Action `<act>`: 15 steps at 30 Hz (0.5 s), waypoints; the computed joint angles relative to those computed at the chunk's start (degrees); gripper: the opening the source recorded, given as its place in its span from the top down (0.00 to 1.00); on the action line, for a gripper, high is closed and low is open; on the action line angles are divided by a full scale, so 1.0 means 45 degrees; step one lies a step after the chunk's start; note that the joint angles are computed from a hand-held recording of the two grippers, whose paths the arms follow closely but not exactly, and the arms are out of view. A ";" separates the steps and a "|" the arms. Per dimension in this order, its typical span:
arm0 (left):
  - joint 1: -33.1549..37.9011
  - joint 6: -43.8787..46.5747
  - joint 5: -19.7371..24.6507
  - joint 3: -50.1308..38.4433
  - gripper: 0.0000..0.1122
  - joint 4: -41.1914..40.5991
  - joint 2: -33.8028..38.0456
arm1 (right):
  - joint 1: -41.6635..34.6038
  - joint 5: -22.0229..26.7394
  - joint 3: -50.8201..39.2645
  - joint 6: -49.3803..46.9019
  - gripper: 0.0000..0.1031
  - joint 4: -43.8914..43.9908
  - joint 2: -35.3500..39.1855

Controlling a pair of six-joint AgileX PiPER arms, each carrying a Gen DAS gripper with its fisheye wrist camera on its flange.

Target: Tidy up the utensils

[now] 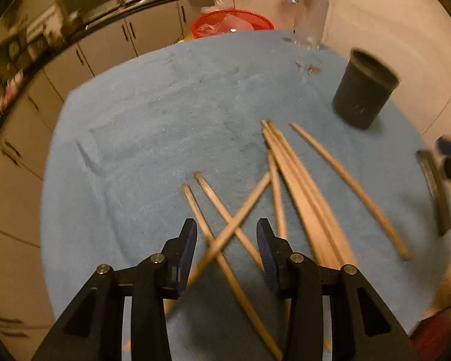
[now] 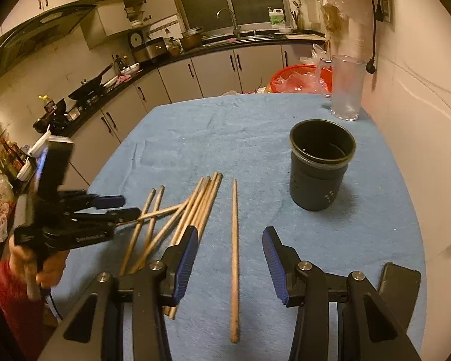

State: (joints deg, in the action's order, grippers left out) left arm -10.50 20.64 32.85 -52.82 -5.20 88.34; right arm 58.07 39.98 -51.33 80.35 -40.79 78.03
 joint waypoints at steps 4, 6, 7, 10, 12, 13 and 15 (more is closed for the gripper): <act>-0.0566 -0.0430 -0.0021 -0.0432 0.63 0.1021 0.0826 | -0.0398 -0.0303 0.0245 -0.0435 0.53 0.0311 -0.0089; -0.0833 -0.0339 -0.0045 -0.0587 0.63 0.1190 0.1117 | -0.0584 -0.0484 0.0344 -0.0511 0.53 0.0374 -0.0104; -0.1010 -0.0524 -0.0018 -0.0678 0.63 0.1461 0.1229 | -0.0660 -0.0543 0.0363 -0.0589 0.53 0.0425 -0.0073; -0.1539 -0.1722 0.0044 -0.0996 0.65 0.2813 0.1839 | -0.0969 -0.0655 0.0330 -0.1091 0.53 0.0852 0.0069; -0.1563 -0.1817 -0.0066 -0.1197 0.71 0.2753 0.2003 | -0.1095 -0.0691 0.0233 -0.1430 0.53 0.1075 0.0249; -0.1600 -0.2445 -0.0088 -0.1319 0.83 0.3163 0.2103 | -0.1108 -0.0619 0.0153 -0.1463 0.53 0.1091 0.0367; -0.1575 -0.3660 -0.0269 -0.1260 0.88 0.3635 0.2239 | -0.1219 -0.0648 0.0014 -0.1592 0.53 0.1262 0.0619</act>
